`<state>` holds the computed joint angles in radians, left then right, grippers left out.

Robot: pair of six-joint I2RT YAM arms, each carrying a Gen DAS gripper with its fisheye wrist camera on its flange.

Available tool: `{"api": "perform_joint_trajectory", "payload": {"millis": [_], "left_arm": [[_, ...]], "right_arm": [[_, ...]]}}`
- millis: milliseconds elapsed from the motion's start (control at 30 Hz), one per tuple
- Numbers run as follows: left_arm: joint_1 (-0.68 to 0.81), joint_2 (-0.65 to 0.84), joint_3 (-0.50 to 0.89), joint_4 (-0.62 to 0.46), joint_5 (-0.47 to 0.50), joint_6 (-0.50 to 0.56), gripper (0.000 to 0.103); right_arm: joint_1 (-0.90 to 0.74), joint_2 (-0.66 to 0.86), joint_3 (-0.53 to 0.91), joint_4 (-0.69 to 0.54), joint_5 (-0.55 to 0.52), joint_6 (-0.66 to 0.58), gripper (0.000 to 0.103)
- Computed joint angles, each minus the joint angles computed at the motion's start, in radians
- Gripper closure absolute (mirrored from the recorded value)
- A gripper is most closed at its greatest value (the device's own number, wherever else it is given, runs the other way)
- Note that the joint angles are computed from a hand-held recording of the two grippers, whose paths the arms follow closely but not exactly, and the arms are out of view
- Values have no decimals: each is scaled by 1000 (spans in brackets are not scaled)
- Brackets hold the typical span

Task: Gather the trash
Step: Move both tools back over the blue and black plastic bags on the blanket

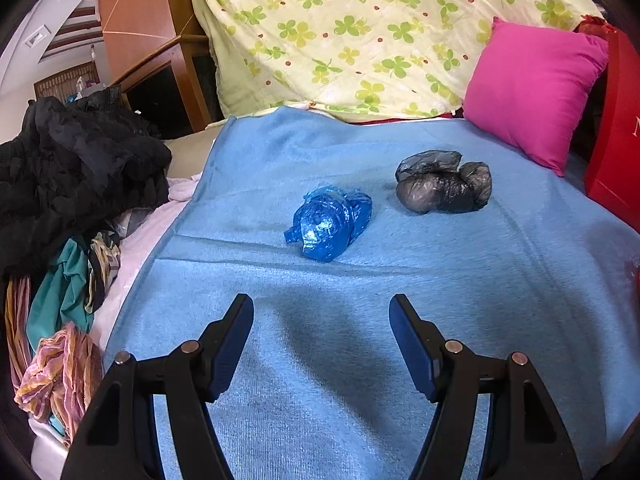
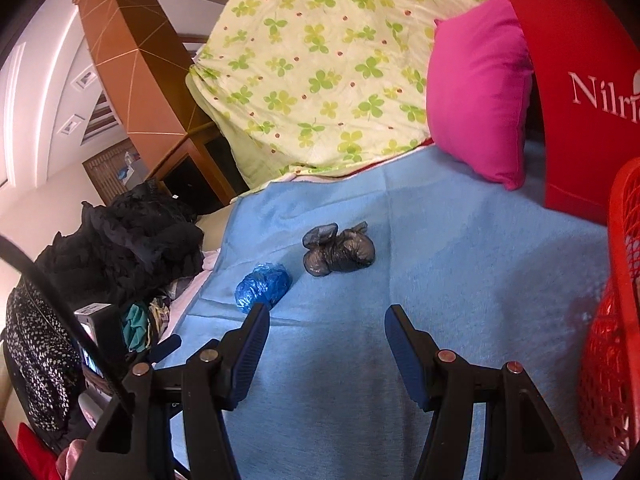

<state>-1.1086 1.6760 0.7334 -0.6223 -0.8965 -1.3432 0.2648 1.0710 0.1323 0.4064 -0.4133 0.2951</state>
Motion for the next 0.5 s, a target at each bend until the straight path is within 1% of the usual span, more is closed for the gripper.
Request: {"api": "perform_joint_trajectory", "payload": {"millis": [167, 267, 400, 500], "left_arm": [[5, 5, -1, 6, 5, -2, 32], [7, 11, 3, 6, 6, -1, 32], [22, 16, 1, 22, 9, 16, 32], [39, 17, -6, 42, 14, 38, 32]], "right_arm": [[-11, 57, 16, 14, -10, 7, 39], [6, 96, 31, 33, 22, 1, 39], [22, 193, 69, 76, 57, -7, 39], [20, 278, 108, 107, 57, -6, 39]]}}
